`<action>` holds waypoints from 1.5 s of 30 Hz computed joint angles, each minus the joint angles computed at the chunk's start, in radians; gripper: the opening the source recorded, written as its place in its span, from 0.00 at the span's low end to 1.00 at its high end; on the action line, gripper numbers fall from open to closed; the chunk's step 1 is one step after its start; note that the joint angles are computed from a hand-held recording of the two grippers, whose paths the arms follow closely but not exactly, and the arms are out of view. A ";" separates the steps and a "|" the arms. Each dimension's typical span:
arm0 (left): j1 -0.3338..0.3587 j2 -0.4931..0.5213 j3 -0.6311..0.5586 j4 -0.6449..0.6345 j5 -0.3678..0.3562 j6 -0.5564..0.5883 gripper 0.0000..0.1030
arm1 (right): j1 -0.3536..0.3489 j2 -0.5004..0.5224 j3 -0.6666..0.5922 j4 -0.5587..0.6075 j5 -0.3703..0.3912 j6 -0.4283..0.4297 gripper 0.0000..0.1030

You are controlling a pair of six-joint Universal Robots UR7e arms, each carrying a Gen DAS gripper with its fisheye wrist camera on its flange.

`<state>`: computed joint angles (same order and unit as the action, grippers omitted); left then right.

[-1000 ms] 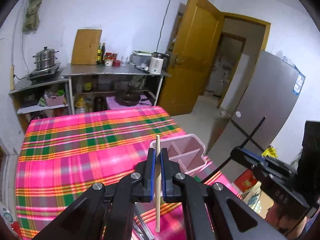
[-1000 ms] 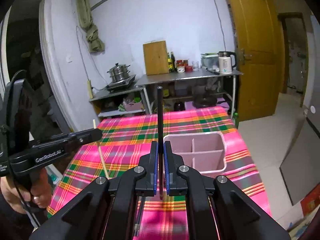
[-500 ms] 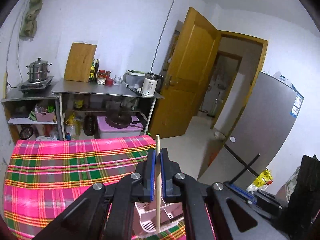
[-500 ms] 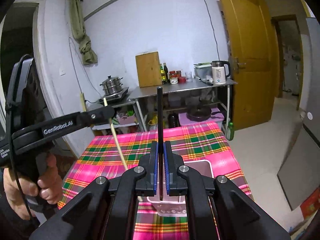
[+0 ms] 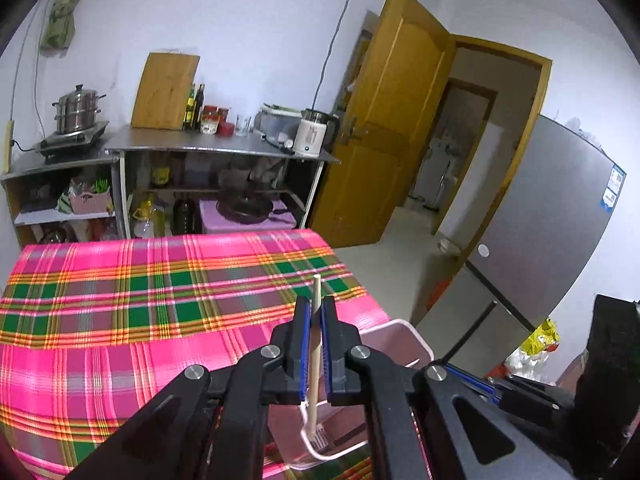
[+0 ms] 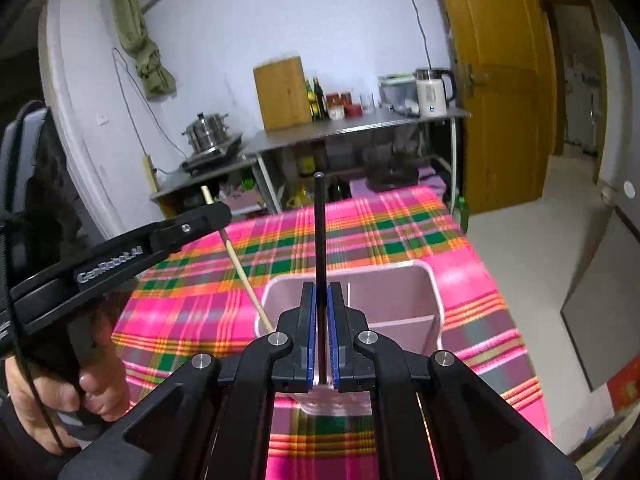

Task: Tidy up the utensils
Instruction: 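Open the left tool over the holder while the right tool releases its chopstick, then move both open tools back down to the remaining chopsticks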

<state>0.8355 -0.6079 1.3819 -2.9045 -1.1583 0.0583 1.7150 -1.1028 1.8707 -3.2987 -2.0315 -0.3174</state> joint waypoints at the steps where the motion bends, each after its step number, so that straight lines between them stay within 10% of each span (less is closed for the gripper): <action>1: 0.004 -0.001 0.006 0.004 0.000 -0.002 0.05 | -0.005 0.003 0.000 0.006 -0.002 0.004 0.05; 28: -0.076 -0.231 0.335 -0.157 0.096 0.023 0.35 | 0.083 -0.085 0.158 -0.172 -0.097 -0.052 0.18; 45: -0.043 -0.355 0.599 -0.177 0.171 -0.081 0.36 | 0.094 -0.060 0.289 -0.190 -0.056 -0.027 0.18</action>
